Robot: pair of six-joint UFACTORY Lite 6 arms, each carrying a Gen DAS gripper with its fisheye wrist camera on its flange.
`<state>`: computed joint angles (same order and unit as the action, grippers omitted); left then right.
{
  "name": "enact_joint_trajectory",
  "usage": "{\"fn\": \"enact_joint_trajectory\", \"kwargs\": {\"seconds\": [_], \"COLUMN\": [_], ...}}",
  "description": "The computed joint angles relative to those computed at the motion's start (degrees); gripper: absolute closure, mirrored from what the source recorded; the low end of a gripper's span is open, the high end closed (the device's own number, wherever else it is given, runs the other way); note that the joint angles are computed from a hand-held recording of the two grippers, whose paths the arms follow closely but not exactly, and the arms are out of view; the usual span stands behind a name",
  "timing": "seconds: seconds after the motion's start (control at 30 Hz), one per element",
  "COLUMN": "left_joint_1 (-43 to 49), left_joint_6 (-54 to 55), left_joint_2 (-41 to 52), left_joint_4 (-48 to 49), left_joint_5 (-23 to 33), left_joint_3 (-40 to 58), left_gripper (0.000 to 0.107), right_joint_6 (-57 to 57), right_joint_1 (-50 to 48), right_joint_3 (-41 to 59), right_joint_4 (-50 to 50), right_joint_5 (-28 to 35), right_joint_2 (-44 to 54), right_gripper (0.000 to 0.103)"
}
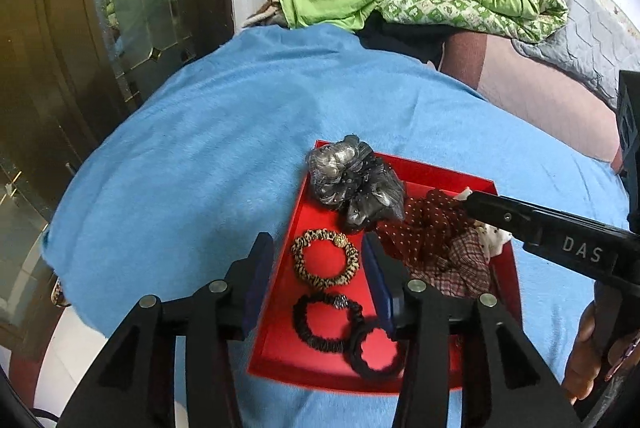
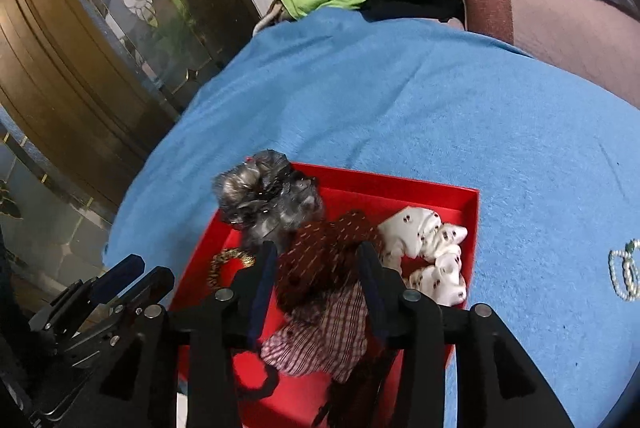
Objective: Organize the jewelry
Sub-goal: 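Withdraw both open tools from the tray toward the pearl bracelets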
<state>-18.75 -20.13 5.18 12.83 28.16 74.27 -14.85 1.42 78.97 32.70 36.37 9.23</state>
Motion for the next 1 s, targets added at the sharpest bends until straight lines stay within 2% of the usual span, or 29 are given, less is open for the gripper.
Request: {"fn": "enact_joint_trajectory", "kwargs": {"seconds": [0.13,0.53,0.77,1.0], "left_joint_1": [-2.35,-13.87,-22.43,-29.63], "left_joint_6": [-4.87,-18.84,-26.13,-30.31], "left_joint_2": [-4.00,-11.26,-10.69,-8.05], "left_joint_4": [4.81,16.61,22.93,25.28], "left_joint_5": [1.36,7.46,11.92,14.73], "left_joint_3": [-2.33,-5.73,-4.12,-1.48], "left_gripper": [0.057,0.053,0.052,0.049], "right_joint_6": [-1.01,-5.40,-16.62,-30.52], "right_joint_1": [-1.36,-9.29,-24.75,-43.56], "right_joint_3": [-4.58,-19.82,-26.53,-28.52], "right_joint_4": [1.18,0.31,5.94,9.91], "right_joint_5": [1.23,5.20,12.14,19.46], "right_joint_2": [-5.92,-25.92,-32.67,-31.79], "right_gripper": [0.057,0.051,0.049,0.049]}}
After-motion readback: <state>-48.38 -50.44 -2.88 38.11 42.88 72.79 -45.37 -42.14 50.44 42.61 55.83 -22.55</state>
